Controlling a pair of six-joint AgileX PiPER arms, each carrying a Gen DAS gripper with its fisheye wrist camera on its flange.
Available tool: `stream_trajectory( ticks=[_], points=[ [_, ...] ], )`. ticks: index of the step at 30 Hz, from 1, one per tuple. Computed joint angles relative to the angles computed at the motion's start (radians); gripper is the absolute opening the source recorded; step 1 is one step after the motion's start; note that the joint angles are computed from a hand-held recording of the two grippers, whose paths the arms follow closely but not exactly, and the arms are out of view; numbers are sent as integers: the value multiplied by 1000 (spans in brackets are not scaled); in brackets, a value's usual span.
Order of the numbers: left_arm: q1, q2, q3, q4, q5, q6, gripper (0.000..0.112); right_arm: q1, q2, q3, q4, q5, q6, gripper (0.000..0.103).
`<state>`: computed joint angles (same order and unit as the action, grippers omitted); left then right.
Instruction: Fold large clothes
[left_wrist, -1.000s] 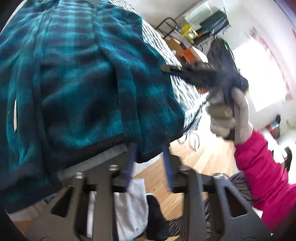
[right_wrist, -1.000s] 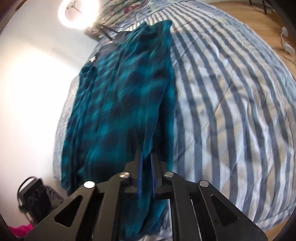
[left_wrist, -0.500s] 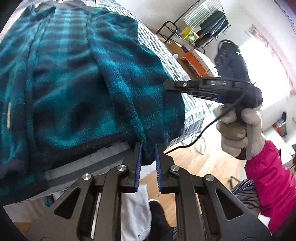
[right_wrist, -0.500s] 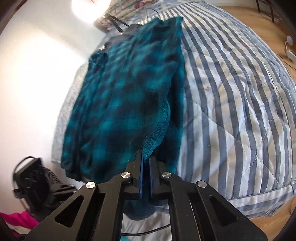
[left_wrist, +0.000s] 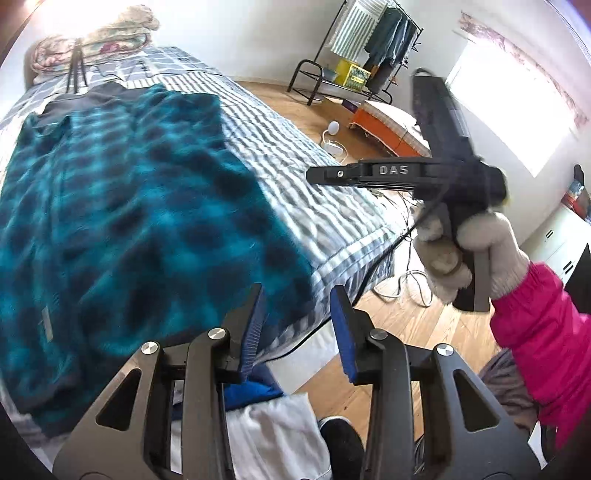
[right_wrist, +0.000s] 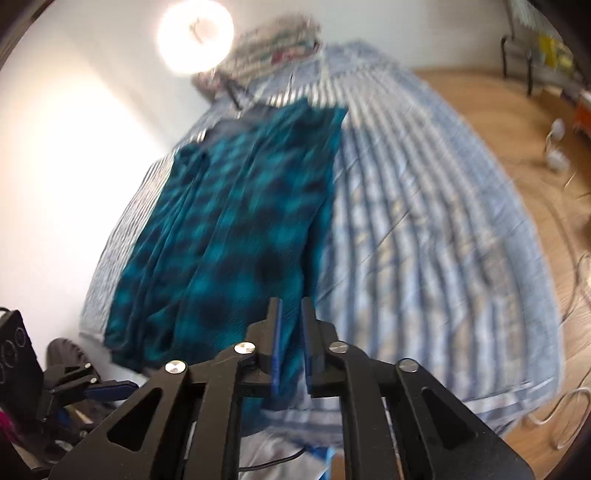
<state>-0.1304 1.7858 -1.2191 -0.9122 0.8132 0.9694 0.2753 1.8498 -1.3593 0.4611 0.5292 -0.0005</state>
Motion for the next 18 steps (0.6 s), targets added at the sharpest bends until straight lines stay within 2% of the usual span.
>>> stream_trajectory(
  ticks=[1, 3, 7, 11, 16, 18],
  points=[
    [-21, 30, -37, 15, 5, -36, 36, -5, -28, 37, -15, -49, 13, 33],
    [-49, 86, -99, 40, 3, -99, 36, -22, -51, 57, -34, -74, 37, 53],
    [-117, 191, -235, 158, -5, -273, 37, -75, -77, 45, 44, -42, -46, 54],
    [-201, 297, -391, 335, -25, -449, 52, -116, -84, 44, 162, -31, -132, 54],
    [-271, 401, -515, 531, 7, -622, 52, -162, -72, 48, 268, -19, -212, 54],
    [-269, 424, -523, 541, 2, -639, 52, -186, -68, 50, 312, -8, -238, 54]
  ],
)
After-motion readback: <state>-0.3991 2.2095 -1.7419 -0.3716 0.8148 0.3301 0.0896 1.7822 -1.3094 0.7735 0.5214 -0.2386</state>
